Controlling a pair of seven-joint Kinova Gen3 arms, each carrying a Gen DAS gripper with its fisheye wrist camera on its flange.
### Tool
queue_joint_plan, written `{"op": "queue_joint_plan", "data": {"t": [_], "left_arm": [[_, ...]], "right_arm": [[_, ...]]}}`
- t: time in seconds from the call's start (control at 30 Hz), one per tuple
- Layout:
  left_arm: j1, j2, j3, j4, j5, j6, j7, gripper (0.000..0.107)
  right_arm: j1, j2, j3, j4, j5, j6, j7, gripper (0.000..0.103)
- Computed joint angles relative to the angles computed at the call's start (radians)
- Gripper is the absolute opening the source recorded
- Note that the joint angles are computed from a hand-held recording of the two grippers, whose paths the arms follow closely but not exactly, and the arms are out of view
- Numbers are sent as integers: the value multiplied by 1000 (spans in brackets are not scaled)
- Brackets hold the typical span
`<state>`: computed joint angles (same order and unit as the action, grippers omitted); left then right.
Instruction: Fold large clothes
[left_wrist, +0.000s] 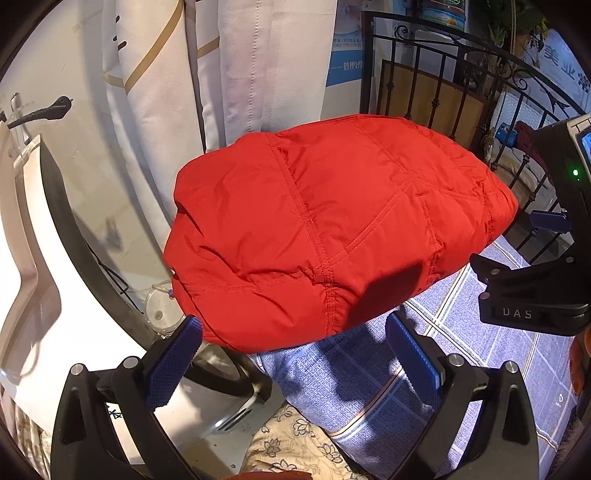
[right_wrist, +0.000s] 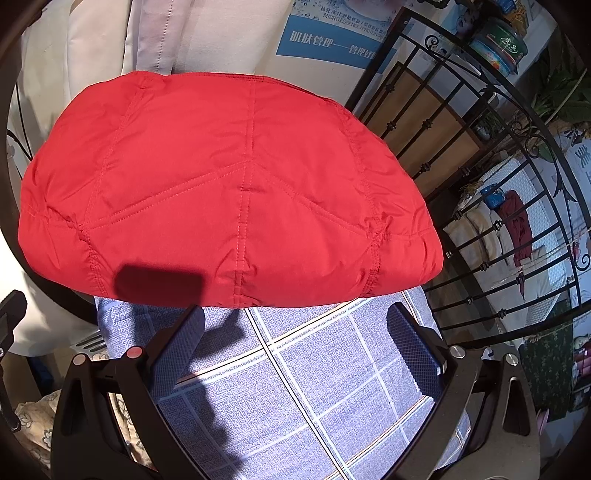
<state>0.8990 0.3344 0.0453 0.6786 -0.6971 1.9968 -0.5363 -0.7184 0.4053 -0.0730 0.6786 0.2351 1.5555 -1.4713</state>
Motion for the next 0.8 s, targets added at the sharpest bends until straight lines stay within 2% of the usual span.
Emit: {"op": "queue_joint_plan", "data": {"t": [0.8], "left_arm": [[8,8,-7,-15,-4,7,-8,97]], "right_arm": [[-1,0,0,-1,0,3,1,97]]}}
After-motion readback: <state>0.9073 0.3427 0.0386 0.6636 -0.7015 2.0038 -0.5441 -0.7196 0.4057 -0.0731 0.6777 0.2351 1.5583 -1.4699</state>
